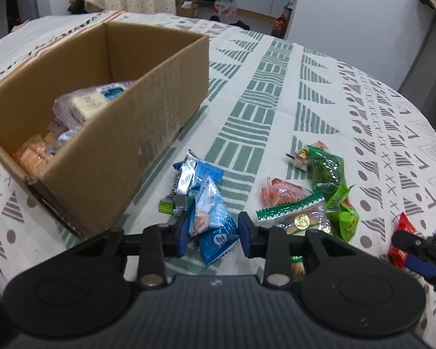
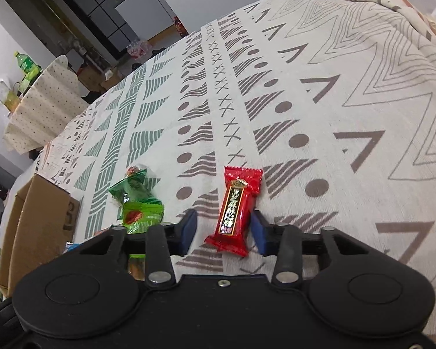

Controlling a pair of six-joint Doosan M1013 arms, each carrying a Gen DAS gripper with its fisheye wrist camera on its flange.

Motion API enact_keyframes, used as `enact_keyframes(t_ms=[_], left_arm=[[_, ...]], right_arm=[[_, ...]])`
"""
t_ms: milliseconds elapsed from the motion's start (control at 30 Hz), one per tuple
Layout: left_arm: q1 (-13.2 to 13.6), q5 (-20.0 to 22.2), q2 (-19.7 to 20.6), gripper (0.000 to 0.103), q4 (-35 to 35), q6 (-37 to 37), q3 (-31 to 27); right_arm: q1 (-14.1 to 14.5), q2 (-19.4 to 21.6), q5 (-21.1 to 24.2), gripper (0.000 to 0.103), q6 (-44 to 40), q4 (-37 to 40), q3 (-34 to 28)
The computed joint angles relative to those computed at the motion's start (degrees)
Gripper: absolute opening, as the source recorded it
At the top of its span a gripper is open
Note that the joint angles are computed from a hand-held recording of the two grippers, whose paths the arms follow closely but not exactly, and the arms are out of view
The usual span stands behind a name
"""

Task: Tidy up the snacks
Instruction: 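Grasp the blue-white packet with the left tool while the right tool grasps the red candy bar, then carry the blue packet and red candy bar over the box with both tools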

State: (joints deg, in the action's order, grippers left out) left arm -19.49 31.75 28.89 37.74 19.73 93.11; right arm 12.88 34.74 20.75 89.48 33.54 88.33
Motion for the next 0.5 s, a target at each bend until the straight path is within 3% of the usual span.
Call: enact_keyframes(t_ms=[67, 133, 200, 500], left_arm=[[0.1, -0.5, -0.4, 0.033, -0.3, 0.9, 0.4], [0.4, -1.3, -0.9, 0.032, -1.4, 2.1, 0.8], [0.5, -1.7, -1.6, 0.026, -1.8, 3.0, 1.1], [1.8, -4.9, -5.3, 0.026, -7.3, 9.6, 2.5]], right_arm=[[-0.1, 0.2, 0.5, 0.021, 0.0, 0.0, -0.3], [-0.4, 0.0, 0.5, 0.020, -2.5, 2.8, 0.2], [-0.6, -0.5, 0.3, 0.019, -3.7, 4.8, 1.0], [-0.5, -4.6, -3.2, 0.019, -7.0, 13.5, 5.8]])
